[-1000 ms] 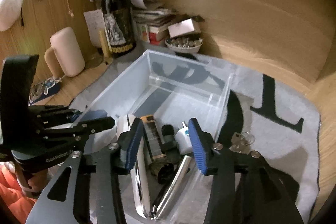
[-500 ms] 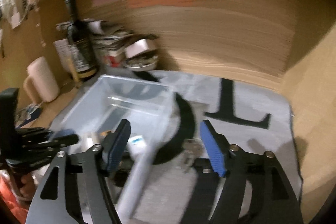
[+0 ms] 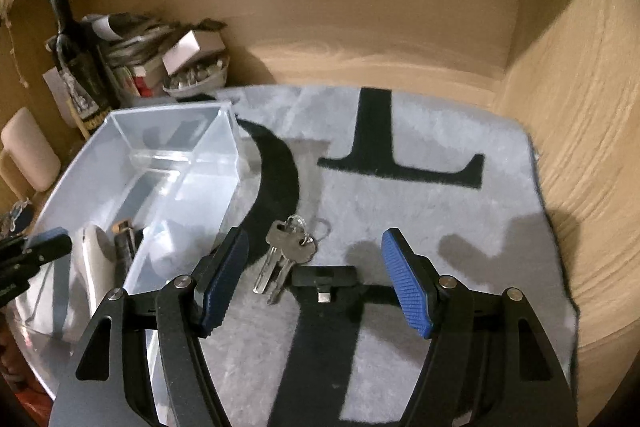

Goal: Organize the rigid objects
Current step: 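Move the right gripper to the keys and grasp them, then carry the keys with the right gripper into the box and release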

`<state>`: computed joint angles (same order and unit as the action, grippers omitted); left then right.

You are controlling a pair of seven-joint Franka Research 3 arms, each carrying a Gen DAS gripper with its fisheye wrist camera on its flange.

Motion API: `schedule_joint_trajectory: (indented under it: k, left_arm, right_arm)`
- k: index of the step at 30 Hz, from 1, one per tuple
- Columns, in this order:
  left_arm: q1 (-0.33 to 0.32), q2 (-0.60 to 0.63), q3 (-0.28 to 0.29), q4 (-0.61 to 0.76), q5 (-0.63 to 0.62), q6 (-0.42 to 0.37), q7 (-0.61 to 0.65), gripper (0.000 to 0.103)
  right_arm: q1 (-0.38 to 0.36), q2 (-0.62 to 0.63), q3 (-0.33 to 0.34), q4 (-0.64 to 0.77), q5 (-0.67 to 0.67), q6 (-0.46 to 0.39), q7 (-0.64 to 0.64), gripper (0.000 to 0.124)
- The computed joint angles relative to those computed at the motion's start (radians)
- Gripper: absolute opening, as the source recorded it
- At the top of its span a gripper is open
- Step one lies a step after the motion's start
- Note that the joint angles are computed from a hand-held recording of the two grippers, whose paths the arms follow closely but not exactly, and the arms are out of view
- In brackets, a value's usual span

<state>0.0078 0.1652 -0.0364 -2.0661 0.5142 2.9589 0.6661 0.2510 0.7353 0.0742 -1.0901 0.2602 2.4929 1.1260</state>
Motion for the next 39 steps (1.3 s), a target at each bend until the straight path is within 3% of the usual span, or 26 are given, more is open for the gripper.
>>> schedule_joint_trajectory:
  k: [12, 18, 26, 30, 39]
  left_arm:
    - [-0.004, 0.001, 0.002, 0.002, 0.006, 0.000, -0.009, 0.018]
    - [-0.003, 0.002, 0.001, 0.000, 0.004, 0.008, -0.009, 0.018]
    - [-0.004, 0.002, 0.002, 0.000, 0.004, 0.008, -0.009, 0.018]
    - [-0.004, 0.002, 0.002, -0.001, 0.003, 0.008, -0.009, 0.018]
    - [-0.004, 0.001, 0.001, -0.001, 0.003, 0.008, -0.008, 0.018]
  right_arm:
    - [0.038, 0.147, -0.021, 0.212, -0.064, -0.166, 0.028, 0.065]
    - [0.051, 0.209, -0.033, 0.310, -0.092, -0.223, 0.041, 0.051]
    - [0.051, 0.190, -0.029, 0.267, -0.097, -0.174, 0.031, 0.017]
    - [0.052, 0.191, -0.029, 0.267, -0.097, -0.166, 0.034, 0.016]
    - [0.032, 0.073, -0.014, 0.082, -0.062, -0.044, 0.010, 0.016]
